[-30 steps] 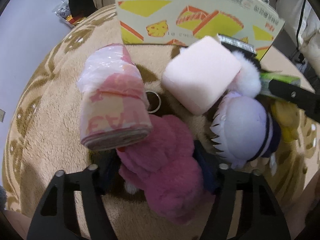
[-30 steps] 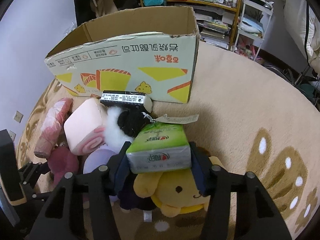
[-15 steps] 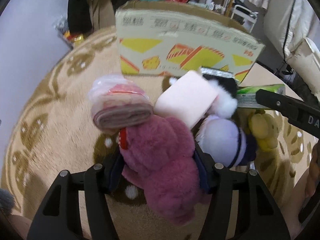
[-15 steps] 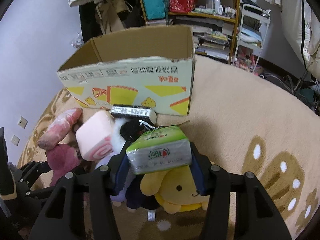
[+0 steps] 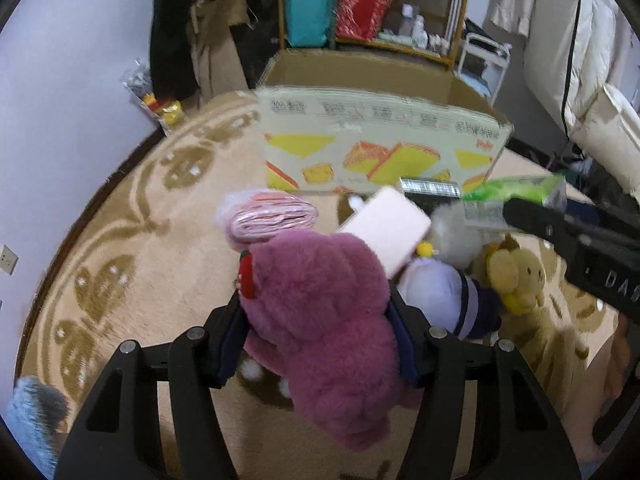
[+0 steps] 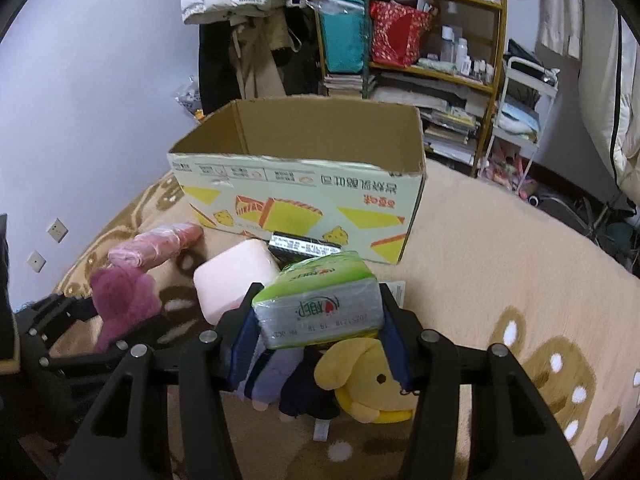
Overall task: Organize soft objects
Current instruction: 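Lift the pink bear with the left tool while the right tool carries the tissue pack over the box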
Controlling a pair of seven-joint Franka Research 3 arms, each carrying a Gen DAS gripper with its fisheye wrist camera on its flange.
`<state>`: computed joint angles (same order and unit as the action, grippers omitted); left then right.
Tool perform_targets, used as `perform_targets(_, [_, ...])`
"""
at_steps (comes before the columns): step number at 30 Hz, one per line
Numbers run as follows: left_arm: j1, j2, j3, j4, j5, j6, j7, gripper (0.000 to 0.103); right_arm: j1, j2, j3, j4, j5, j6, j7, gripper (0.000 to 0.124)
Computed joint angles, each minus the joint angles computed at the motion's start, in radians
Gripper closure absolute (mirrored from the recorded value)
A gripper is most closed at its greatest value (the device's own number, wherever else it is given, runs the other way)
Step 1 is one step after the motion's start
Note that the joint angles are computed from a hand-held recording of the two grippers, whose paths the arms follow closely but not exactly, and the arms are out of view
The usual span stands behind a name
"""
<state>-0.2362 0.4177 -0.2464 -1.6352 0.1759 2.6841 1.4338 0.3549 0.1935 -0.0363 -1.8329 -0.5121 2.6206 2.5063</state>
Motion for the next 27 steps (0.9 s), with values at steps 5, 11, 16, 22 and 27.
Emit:
perform_targets(5, [-0.014, -0.027, 0.041, -0.018, 0.058, 0.075, -0.063, 0.042, 0.001, -0.018, -0.002, -0.019, -0.006, 0.024, 0.025, 0.067])
perform_targets(11, [-0.036, -0.030, 0.081, 0.000, 0.159, 0.135, -0.154, 0.042, 0.004, -0.036, -0.007, -0.018, -0.101, 0.058, 0.085, 0.067])
perform_targets(16, [-0.046, 0.000, 0.092, 0.050, 0.212, 0.162, -0.179, 0.042, 0.001, -0.028, -0.009, 0.014, -0.168, 0.056, 0.113, 0.067])
perform_targets(22, [-0.049, 0.057, 0.089, 0.146, 0.219, 0.165, -0.171, 0.042, -0.003, -0.015, -0.020, 0.050, -0.224, 0.052, 0.146, 0.067])
perform_targets(27, [-0.062, 0.131, 0.089, 0.275, 0.223, 0.161, -0.148, 0.042, 0.000, 0.013, -0.031, 0.110, -0.276, 0.041, 0.145, 0.067])
